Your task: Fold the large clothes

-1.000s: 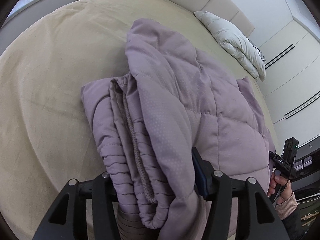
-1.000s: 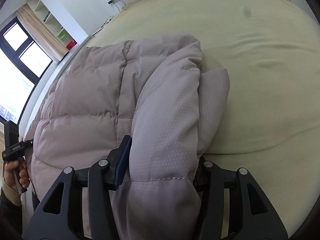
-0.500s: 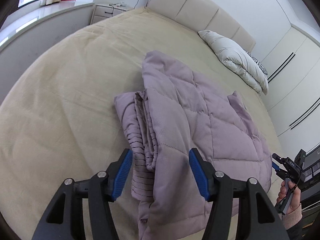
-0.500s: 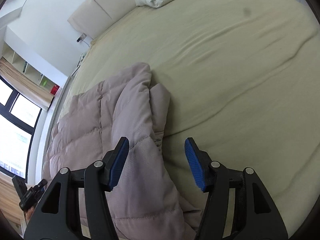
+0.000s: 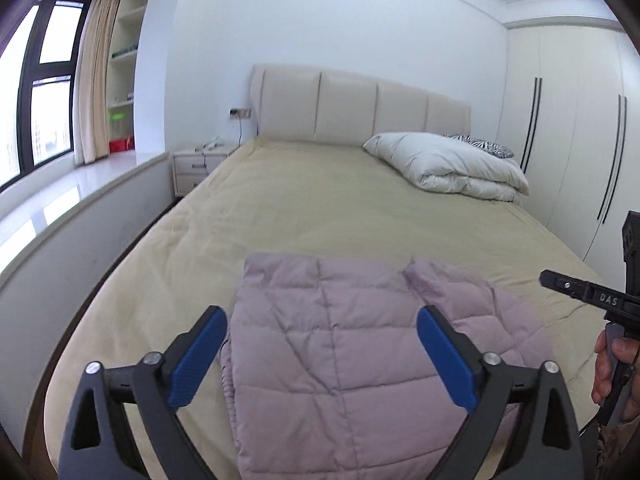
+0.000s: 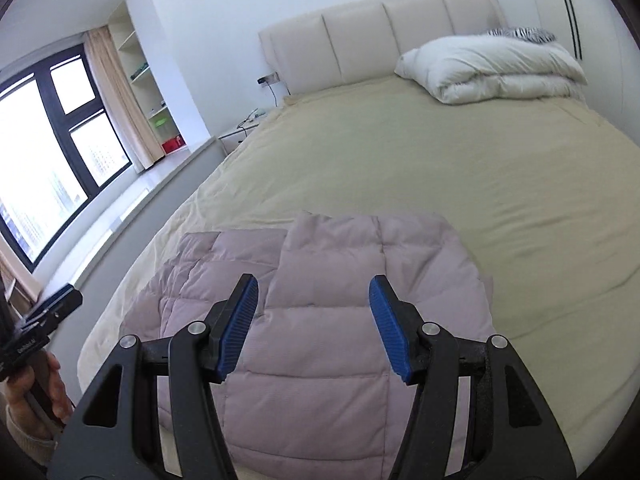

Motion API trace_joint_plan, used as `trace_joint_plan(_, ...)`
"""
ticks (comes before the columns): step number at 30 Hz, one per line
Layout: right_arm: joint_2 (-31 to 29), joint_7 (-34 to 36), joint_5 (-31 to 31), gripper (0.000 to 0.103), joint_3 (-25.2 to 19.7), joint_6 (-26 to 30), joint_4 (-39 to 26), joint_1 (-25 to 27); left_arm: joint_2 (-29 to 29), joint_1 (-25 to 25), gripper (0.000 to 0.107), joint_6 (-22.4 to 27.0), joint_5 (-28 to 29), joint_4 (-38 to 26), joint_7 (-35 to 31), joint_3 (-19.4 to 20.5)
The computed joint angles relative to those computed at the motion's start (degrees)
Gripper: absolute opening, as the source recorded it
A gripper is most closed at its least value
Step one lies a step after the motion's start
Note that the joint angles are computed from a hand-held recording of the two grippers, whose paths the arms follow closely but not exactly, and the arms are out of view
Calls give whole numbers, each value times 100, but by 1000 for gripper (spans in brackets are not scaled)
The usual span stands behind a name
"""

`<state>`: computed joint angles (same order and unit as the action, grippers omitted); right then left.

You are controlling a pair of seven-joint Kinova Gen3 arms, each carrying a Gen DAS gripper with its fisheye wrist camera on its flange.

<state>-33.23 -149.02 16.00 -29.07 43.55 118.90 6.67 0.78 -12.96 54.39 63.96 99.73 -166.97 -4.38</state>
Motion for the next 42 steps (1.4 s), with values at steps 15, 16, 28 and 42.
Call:
trace_joint_plan(15,-1316,-41,-82,99,-2223,2250,-1766,2011,-1637,27,103,-1875,-225,890,365,535)
trace_joint_plan(16,-1215,-27,-156,99,-2206,2446,-1908,1925,-1606,-236,103,-1642,-423,776,598,704)
trace_joint_plan(28,-1006,871,-1875,99,-2083,4091,-2768,2592,-1110,-173,103,-12,-3003,-113,3109,1028)
trace_joint_plan(42,-1348,1458,-2292,99,-1920,4348,-2875,3149,-939,2647,103,-105,-4277,-263,4184,-1075)
